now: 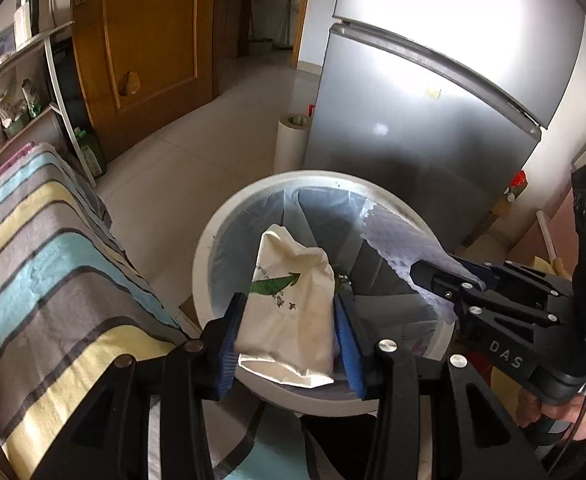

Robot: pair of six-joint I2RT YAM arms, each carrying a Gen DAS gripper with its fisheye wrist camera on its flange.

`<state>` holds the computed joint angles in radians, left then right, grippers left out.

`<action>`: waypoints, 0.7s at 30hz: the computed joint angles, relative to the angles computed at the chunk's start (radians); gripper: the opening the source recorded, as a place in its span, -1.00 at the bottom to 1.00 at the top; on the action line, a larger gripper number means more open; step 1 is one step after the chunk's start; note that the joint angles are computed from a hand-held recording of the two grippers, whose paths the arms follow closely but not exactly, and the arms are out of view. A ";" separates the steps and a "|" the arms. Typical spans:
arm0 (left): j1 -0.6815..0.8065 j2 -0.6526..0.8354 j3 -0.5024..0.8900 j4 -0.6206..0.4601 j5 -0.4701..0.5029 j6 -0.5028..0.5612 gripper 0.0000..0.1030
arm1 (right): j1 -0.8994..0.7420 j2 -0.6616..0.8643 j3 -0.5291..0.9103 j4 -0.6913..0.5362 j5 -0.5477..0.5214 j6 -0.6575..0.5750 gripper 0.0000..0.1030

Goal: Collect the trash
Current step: 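Carry both items over the bin and open both grippers to drop them, then move both tools back over the table trash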

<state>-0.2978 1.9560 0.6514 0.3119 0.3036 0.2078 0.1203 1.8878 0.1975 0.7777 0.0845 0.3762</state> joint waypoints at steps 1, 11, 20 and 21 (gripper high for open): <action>-0.003 0.004 0.000 0.005 0.000 -0.001 -0.11 | -0.014 0.011 0.005 0.001 -0.009 -0.010 -0.52; 0.020 0.005 0.010 -0.008 0.012 -0.006 0.11 | -0.011 0.050 0.054 -0.047 0.008 -0.007 -0.46; 0.044 -0.026 -0.010 0.000 0.022 -0.012 0.25 | 0.014 0.011 0.033 -0.047 0.038 0.016 -0.07; 0.048 -0.031 -0.014 -0.001 0.022 -0.013 0.25 | 0.018 0.001 0.030 -0.053 0.043 0.020 -0.07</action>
